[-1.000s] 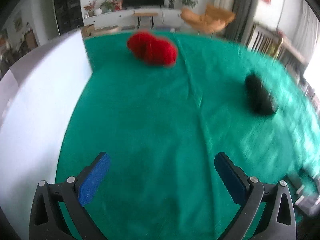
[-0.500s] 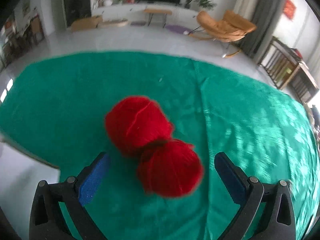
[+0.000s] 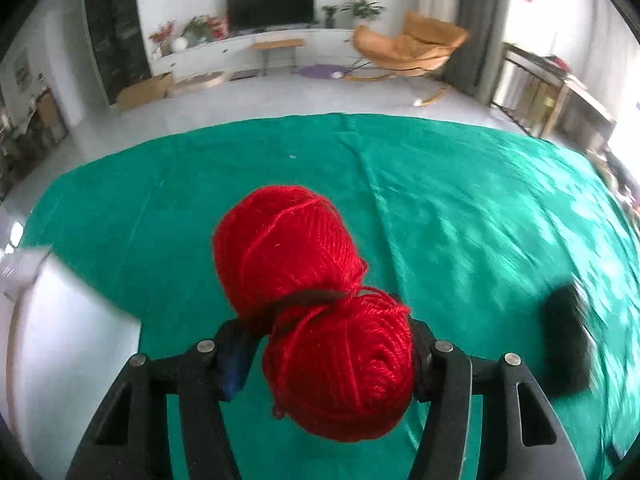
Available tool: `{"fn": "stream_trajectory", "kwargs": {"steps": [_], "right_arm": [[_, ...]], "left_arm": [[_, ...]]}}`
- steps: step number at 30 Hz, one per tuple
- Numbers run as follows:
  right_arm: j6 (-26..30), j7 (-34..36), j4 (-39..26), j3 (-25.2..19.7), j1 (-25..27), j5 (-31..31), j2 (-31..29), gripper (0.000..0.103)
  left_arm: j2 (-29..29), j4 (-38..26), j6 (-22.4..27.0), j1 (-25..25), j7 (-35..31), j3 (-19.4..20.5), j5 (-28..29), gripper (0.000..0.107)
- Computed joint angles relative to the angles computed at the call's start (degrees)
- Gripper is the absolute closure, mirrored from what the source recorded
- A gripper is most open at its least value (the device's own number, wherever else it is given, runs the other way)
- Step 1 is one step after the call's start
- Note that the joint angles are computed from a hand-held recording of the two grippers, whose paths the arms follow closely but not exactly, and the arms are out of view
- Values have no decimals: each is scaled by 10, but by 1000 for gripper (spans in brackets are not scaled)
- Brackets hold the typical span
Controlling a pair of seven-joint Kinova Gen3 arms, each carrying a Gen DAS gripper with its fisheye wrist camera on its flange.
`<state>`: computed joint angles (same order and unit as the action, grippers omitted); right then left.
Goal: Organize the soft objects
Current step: 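Grasp the red yarn balls with the left gripper and lift them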
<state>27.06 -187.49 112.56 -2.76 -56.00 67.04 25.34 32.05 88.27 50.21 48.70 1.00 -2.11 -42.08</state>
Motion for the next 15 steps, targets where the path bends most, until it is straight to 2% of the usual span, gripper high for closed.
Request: {"fn": "stream_trajectory", "kwargs": {"steps": [6, 10, 13, 15], "right_arm": [[0, -1, 0, -1, 1, 1, 0, 13], [1, 0, 0, -1, 0, 0, 0, 13], [1, 0, 0, -1, 1, 0, 0, 13], [1, 0, 0, -1, 1, 0, 0, 13]], "left_arm": [[-48, 28, 49, 93, 54, 45, -8, 46], [-49, 38, 66, 135, 80, 79, -8, 45], [-34, 44, 70, 173, 120, 78, -38, 38], [-16, 43, 75, 179, 142, 72, -46, 29]]}}
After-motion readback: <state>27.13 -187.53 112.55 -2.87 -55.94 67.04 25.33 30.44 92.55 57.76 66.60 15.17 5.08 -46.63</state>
